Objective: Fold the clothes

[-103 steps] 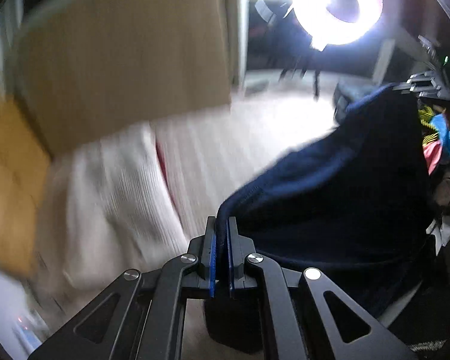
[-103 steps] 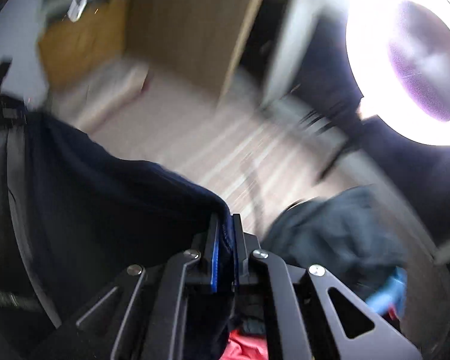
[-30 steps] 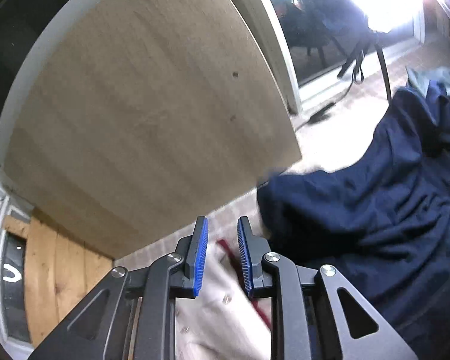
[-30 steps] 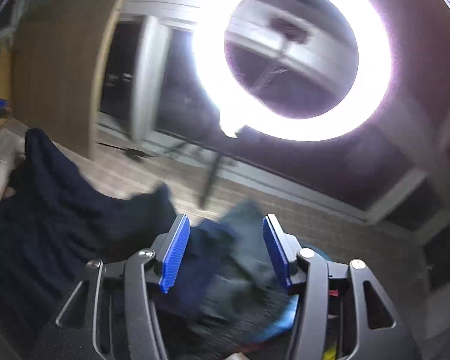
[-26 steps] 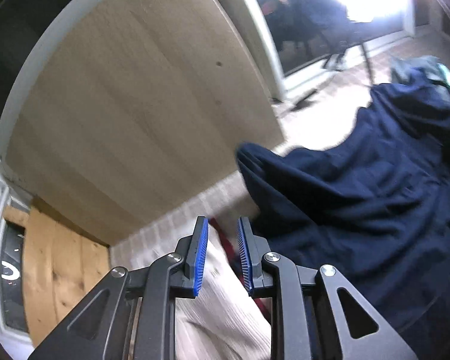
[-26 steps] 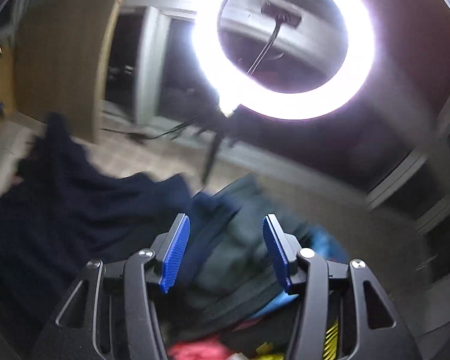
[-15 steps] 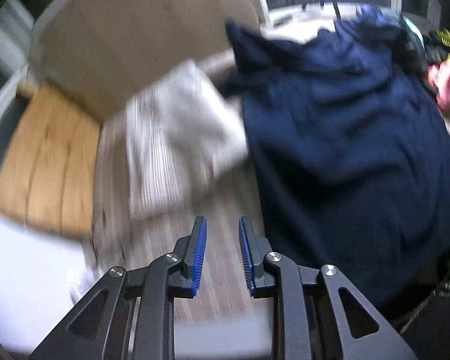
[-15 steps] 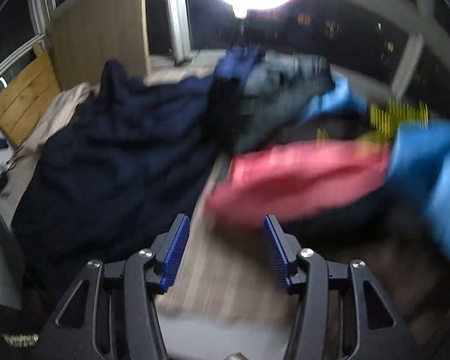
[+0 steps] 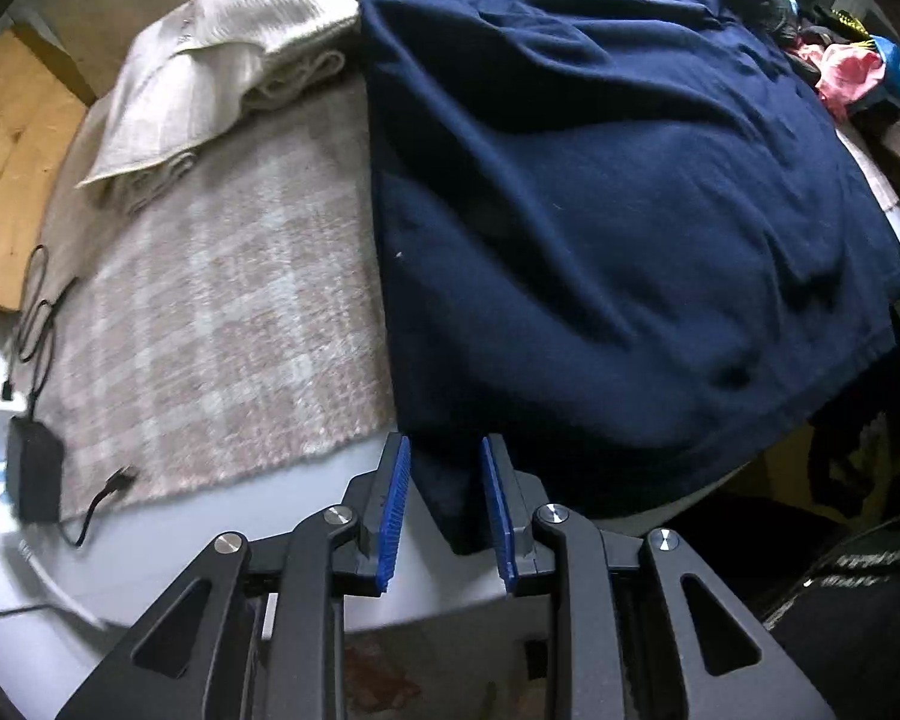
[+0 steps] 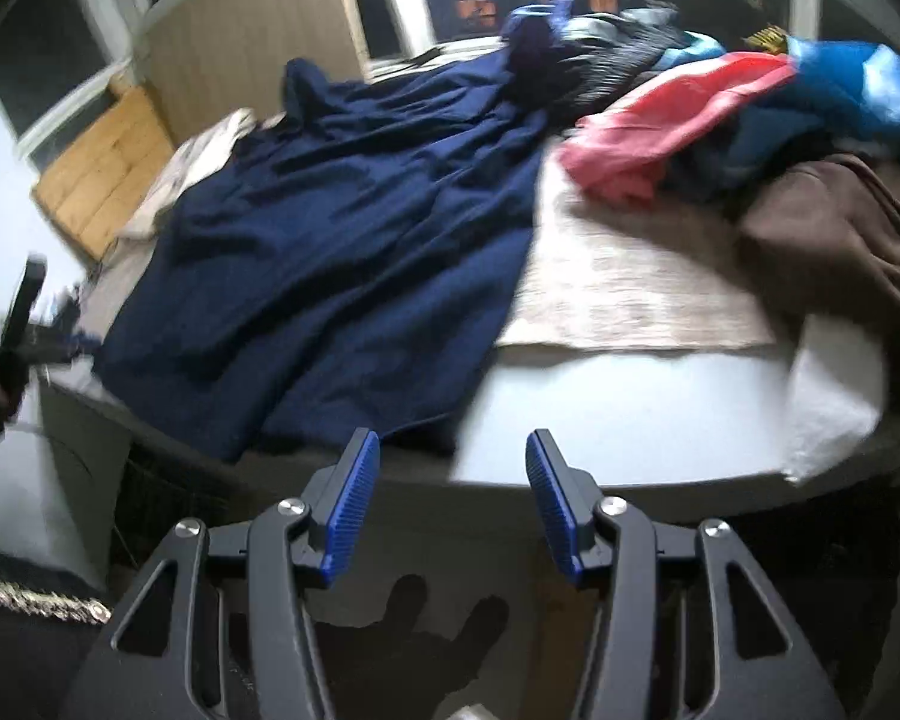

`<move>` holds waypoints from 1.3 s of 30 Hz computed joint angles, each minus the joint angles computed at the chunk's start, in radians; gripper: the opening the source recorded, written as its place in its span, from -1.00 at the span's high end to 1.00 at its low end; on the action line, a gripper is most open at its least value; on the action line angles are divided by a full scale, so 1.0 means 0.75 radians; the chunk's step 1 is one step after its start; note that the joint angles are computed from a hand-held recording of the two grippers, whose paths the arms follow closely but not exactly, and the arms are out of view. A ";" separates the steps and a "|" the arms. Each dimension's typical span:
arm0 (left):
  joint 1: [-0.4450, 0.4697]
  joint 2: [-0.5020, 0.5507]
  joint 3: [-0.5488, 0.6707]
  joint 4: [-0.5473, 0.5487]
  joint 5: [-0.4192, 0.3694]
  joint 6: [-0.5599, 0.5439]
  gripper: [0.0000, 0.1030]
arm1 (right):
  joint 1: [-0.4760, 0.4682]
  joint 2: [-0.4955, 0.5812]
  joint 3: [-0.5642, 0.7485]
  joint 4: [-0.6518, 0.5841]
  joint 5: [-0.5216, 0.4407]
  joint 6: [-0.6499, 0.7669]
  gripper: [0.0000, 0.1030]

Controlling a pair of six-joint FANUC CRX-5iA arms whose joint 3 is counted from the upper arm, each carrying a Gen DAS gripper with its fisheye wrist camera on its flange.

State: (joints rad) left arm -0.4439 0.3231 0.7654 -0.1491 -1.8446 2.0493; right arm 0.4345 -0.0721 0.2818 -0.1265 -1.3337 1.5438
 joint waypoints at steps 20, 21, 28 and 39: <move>0.065 -0.010 -0.029 0.120 0.083 -0.120 0.53 | 0.236 0.062 -0.072 0.186 0.062 0.484 0.62; 0.066 -0.005 -0.020 0.121 0.080 -0.122 0.53 | 0.237 0.076 -0.068 0.205 0.067 0.439 0.91; 0.060 0.023 0.028 0.135 0.068 -0.138 0.53 | 0.069 -0.060 -0.029 0.163 0.241 -0.059 0.93; 0.016 -0.039 0.026 0.100 0.103 -0.112 0.53 | -0.190 -0.119 -0.168 0.053 0.317 -0.580 0.93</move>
